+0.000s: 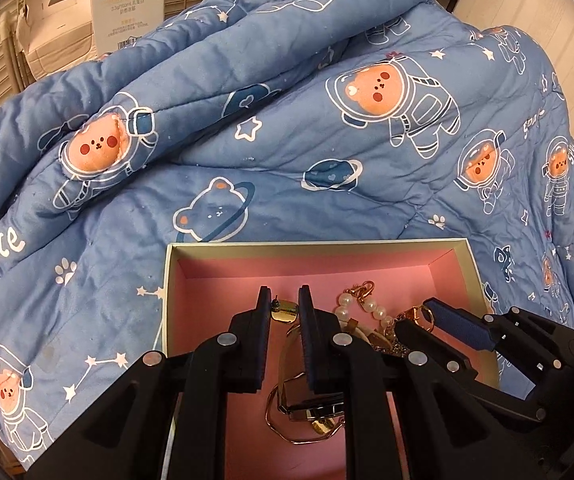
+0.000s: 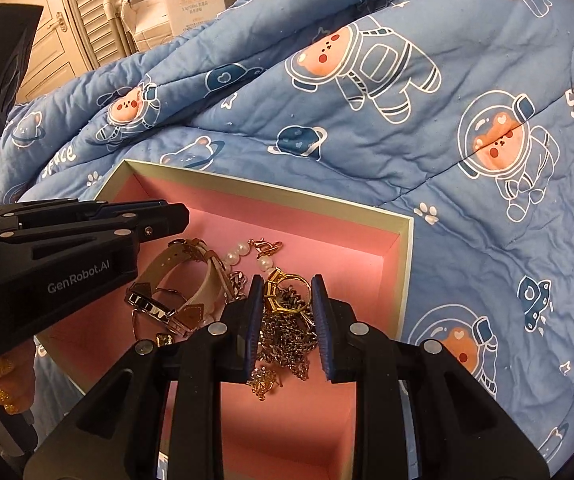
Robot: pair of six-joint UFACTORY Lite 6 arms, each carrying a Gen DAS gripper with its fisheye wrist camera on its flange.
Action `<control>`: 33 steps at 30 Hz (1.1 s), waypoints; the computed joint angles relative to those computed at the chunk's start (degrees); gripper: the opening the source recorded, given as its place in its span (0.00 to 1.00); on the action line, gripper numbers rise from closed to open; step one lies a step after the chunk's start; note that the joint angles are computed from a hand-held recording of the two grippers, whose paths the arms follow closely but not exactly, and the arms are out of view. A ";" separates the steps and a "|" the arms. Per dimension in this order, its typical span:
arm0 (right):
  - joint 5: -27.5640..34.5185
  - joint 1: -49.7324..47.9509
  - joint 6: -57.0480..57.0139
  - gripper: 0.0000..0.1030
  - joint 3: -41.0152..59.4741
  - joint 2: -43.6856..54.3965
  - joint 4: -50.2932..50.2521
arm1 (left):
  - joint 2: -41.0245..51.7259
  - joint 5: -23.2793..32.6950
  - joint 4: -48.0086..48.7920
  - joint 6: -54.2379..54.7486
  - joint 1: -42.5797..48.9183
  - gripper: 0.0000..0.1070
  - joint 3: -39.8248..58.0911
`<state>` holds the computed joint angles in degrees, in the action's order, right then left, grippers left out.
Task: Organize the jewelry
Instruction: 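Carry the tag charm and gold ring into the box and open both tools, then withdraw both tools from the box toward the silver rings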
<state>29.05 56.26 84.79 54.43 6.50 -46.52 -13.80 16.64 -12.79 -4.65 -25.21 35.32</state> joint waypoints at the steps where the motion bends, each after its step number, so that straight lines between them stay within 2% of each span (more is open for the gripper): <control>1: 0.00 0.05 -0.25 0.24 0.13 0.15 0.26 | -0.03 0.15 -0.94 1.02 0.16 0.13 0.07; 3: 0.40 0.33 -0.41 0.24 0.59 0.69 0.38 | 0.20 0.25 -1.41 1.50 -0.06 0.13 0.18; 7: 0.87 0.82 -0.30 0.25 1.36 1.81 0.00 | 0.68 0.08 4.85 -5.10 -2.13 0.19 0.94; 9: 0.97 1.06 -0.24 0.28 1.33 1.71 -0.28 | 0.21 -0.02 9.78 -10.08 -3.30 0.36 0.99; 11: 1.73 1.63 1.48 0.48 0.94 1.07 -1.87 | -0.91 -0.04 13.33 -13.86 -4.18 0.43 0.85; 12: 2.19 2.03 3.20 0.51 0.49 0.51 -3.31 | -1.68 0.04 13.19 -13.73 -4.25 0.46 0.67; 15: 1.91 2.39 5.86 0.51 -1.17 -1.48 -5.26 | -4.65 0.71 13.17 -13.85 -4.02 0.52 -0.19; 18: 1.98 3.22 7.78 0.55 -3.19 -3.81 -6.17 | -9.49 1.35 8.05 -8.85 -2.19 0.67 -2.23; 19: 2.46 4.10 9.68 0.62 -4.15 -4.82 -7.62 | -11.33 1.66 7.22 -8.28 -1.61 0.69 -3.08; 21: 4.19 6.32 13.58 0.63 -5.58 -6.49 -10.59 | -15.37 2.39 5.34 -6.91 -0.39 0.77 -4.98; 23: 5.45 8.59 16.33 0.63 -6.91 -8.13 -11.94 | -20.05 3.23 3.94 -5.47 0.33 0.80 -7.31; 25: 7.50 11.99 20.12 0.66 -8.87 -10.58 -13.58 | -26.17 4.61 7.94 -9.48 -0.35 0.83 -10.26; 26: 9.12 14.31 22.38 0.72 -9.94 -11.84 -14.53 | -29.87 5.50 10.21 -12.08 -0.96 0.85 -12.06; 27: 11.11 16.93 24.70 0.73 -10.93 -12.95 -15.42 | -33.19 6.67 10.47 -12.38 -1.05 0.88 -13.51; 33: 20.16 32.10 33.86 0.73 -14.49 -16.00 -14.89 | -55.98 18.94 9.33 -11.11 -0.44 0.89 -23.33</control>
